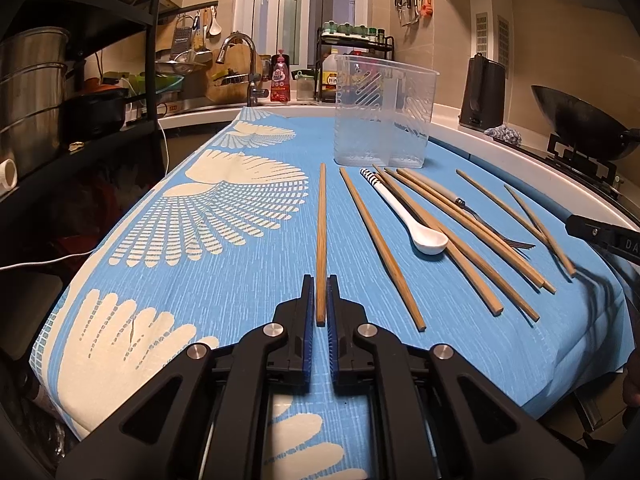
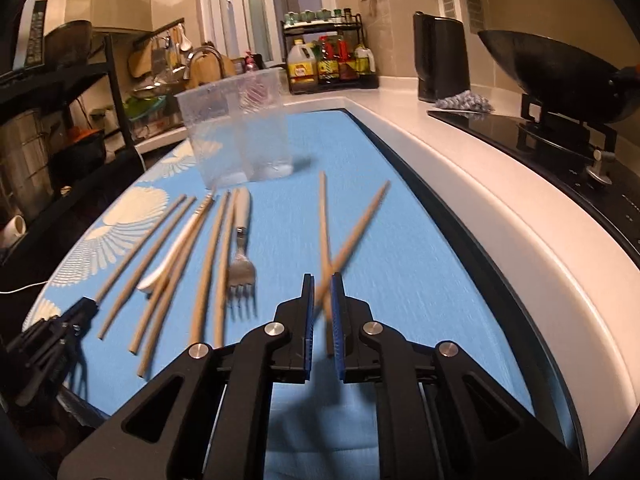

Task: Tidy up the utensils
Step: 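Close the left gripper on a wooden chopstick while the right gripper grasps another chopstick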

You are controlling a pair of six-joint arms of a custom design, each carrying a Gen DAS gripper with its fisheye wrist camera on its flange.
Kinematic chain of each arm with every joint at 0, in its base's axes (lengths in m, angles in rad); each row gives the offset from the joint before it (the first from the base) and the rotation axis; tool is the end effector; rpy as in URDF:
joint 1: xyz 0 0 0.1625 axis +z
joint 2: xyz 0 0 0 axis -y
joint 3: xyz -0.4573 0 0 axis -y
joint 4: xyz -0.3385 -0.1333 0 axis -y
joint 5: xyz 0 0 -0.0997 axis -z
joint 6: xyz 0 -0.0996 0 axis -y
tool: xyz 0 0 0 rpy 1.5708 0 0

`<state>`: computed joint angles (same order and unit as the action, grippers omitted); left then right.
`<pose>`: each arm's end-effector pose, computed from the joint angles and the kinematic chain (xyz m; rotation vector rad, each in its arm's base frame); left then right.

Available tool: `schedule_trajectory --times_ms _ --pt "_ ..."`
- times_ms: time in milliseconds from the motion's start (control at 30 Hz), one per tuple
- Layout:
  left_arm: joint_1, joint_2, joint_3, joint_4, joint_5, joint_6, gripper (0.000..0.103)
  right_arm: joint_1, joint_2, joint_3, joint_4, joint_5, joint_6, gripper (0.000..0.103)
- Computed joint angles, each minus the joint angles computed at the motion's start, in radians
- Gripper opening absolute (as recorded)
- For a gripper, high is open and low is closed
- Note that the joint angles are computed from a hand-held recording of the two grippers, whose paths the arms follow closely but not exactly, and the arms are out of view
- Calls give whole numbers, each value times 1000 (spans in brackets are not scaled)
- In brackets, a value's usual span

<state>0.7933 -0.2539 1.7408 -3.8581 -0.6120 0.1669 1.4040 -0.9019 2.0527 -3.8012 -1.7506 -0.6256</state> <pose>-0.2548 -0.5651 -0.0282 0.5615 2.1474 -1.2134 0.0217 -0.5665 0.2539 0.4027 -2.2720 1.1934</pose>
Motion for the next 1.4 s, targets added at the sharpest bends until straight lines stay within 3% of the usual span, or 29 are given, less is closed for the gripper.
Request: schedule_trajectory --times_ms 100,400,533,700,800,967,1100,1200,1400 --pt "0 -1 1 2 -1 -2 7 13 13 -3 12 -30 -7 13" --pt "0 -1 1 2 -3 -4 7 26 53 -18 -147 -150 -31 25" --pt "0 0 0 1 -1 -1 7 14 51 -30 -109 -194 -5 28" --pt "-3 1 -1 -1 5 10 7 6 43 -26 -75 -165 -4 23" --pt "-4 1 -4 4 7 9 7 3 36 -26 -28 -136 -24 9" --pt "-4 1 -4 4 7 11 7 -13 14 -19 22 -85 -48 8" --pt "-4 1 -4 2 6 11 7 -15 8 -18 44 -69 -141 9" --pt "-4 1 -5 3 7 11 7 -25 -9 -10 65 -48 -121 10" --pt "-4 1 -4 3 6 11 7 -21 21 20 -54 -75 -127 13"
